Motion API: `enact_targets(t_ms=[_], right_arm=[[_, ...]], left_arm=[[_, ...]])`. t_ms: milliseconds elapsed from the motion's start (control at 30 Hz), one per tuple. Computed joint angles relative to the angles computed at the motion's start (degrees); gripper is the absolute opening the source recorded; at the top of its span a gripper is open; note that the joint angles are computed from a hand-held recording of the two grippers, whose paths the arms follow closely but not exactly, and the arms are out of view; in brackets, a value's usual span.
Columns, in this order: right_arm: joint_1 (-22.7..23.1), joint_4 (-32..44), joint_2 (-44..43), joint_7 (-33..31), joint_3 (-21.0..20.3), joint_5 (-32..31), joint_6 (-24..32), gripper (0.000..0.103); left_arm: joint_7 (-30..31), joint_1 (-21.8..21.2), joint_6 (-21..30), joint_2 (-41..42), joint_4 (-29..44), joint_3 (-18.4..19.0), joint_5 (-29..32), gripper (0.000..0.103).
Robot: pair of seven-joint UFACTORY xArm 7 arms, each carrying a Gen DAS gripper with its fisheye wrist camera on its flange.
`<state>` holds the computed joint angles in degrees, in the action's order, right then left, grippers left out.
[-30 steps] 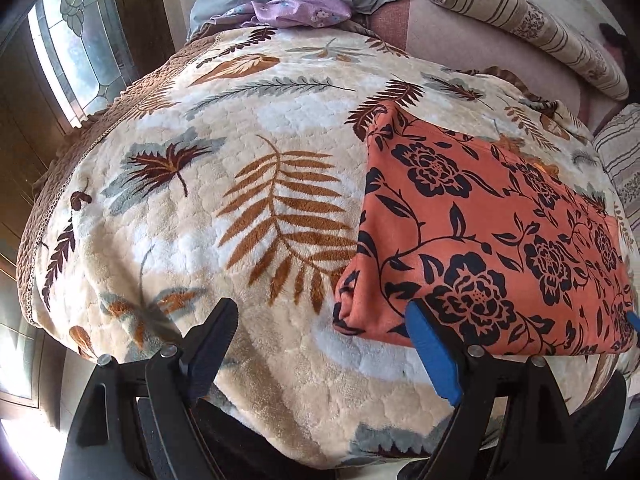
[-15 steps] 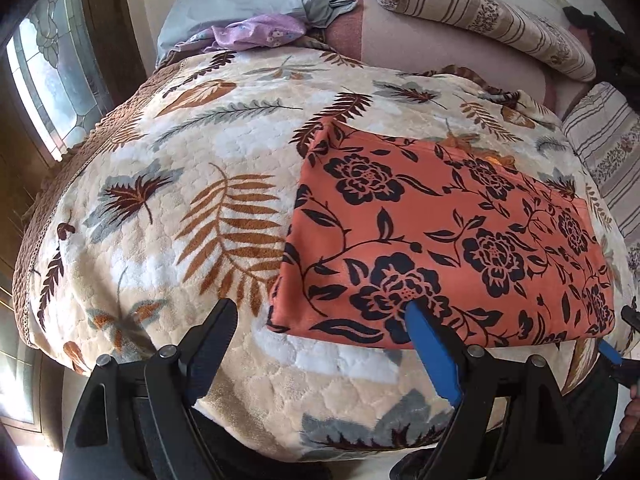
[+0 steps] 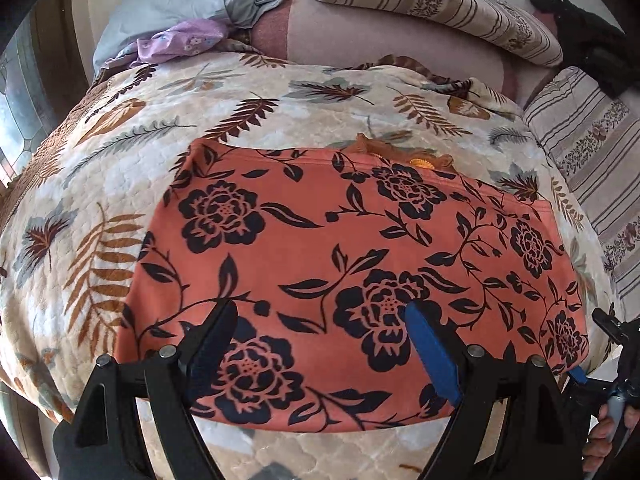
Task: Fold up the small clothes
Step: 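Move both open grippers over the end of the orange blouse strip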
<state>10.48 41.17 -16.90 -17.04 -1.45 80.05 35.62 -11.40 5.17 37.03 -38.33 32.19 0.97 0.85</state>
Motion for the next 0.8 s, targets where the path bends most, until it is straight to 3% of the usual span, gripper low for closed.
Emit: enact_targets(t_ms=[267, 467, 567, 633, 700, 800], right_arm=[[0.1, 1.3, 1.3, -2.0, 0.7, 0.4, -1.4, 0.082], [0.8, 1.6, -0.2, -3.0, 1.3, -2.0, -2.7, 0.082], [1.3, 1.7, 1.6, -1.4, 0.7, -2.4, -2.0, 0.083], [1.3, 1.4, 1.4, -2.4, 0.6, -1.1, -2.0, 0.082], [1.1, 1.6, 1.1, -2.0, 0.7, -2.3, -1.7, 0.083], [1.4, 2.4, 1.0, -3.4, 0.9, -2.7, -1.9, 0.082]], left_arm=[[-2.9, 0.2, -0.4, 6.3, 0.9, -3.2, 3.9, 0.087], [-2.5, -1.6, -3.2, 4.6, 1.3, -1.9, 2.3, 0.087], [-1.8, -1.8, -0.7, 9.5, 3.0, -2.9, 3.5, 0.087], [-3.9, -1.7, -3.4, 8.8, 1.3, -3.6, 6.8, 0.089], [-3.4, -1.6, -1.7, 8.3, 2.1, -3.8, 5.7, 0.089], [-3.9, -1.9, -4.6, 6.2, 1.1, -3.2, 4.9, 0.089]])
